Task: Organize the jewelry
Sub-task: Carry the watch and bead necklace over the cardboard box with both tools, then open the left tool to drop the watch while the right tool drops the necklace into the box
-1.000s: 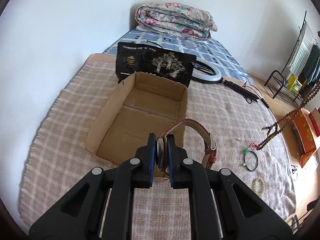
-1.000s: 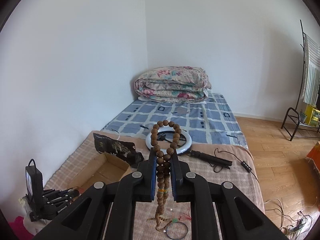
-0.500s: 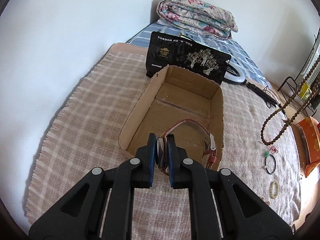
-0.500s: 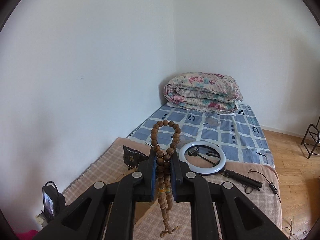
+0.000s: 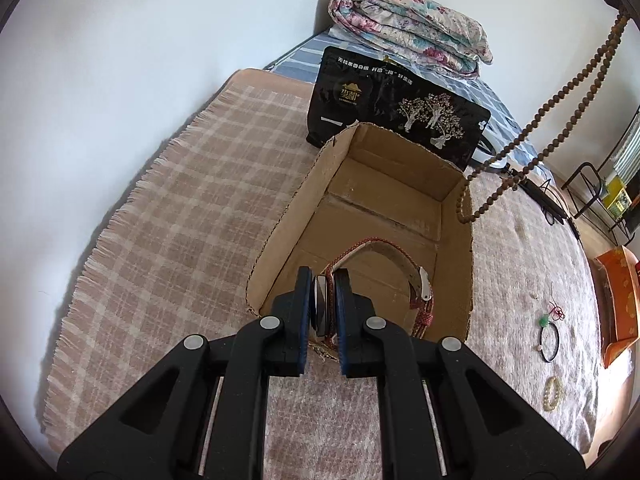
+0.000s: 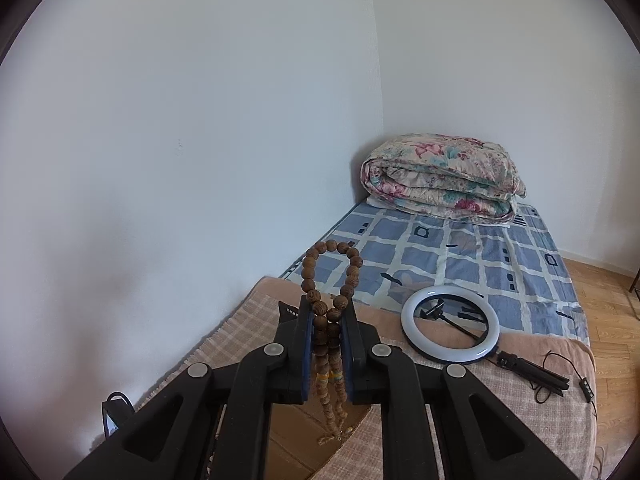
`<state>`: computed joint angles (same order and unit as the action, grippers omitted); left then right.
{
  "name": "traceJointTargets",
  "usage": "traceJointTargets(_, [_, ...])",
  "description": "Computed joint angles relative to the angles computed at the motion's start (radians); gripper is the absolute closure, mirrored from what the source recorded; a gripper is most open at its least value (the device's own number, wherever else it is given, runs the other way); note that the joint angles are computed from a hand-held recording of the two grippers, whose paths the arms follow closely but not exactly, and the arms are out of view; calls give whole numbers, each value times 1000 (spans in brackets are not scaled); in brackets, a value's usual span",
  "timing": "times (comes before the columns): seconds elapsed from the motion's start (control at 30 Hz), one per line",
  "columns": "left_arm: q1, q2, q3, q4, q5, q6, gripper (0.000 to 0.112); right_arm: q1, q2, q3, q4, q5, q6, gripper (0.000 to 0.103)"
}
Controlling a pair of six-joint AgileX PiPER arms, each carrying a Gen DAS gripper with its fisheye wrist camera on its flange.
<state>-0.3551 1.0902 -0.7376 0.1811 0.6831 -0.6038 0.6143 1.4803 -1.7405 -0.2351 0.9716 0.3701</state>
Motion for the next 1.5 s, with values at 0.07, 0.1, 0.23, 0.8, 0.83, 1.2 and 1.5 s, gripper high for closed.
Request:
traceJointTargets(0.07, [10,18,-2,-5,-11,4,103,-18,19,28,39,-32,-16,93])
traceJointTargets(0.1, [15,27,-4,-9,-16,8,103,-25,30,43,56,-47,-22,93])
traceJointTargets(0.23, [27,54,-16,-18,-30,15,103,-67,72,117,121,-109,-68,93])
traceJointTargets(0.8, [-8,49,-57,90,-2,-107,58,-77,49,317,65,-151,2,20])
traceJointTargets(0.83, [-17,45,-60,102,6,-120,58,-74,38,325,52,-150,15,19])
traceJointTargets(1.2, [-209,-10,-98,252,134,-303,57,-47,-125,423,-81,-87,120,5])
traceJointTargets(1.5, [-490,20,-145,406,245,-492,41,-64,-343,558,-190,19,192,0])
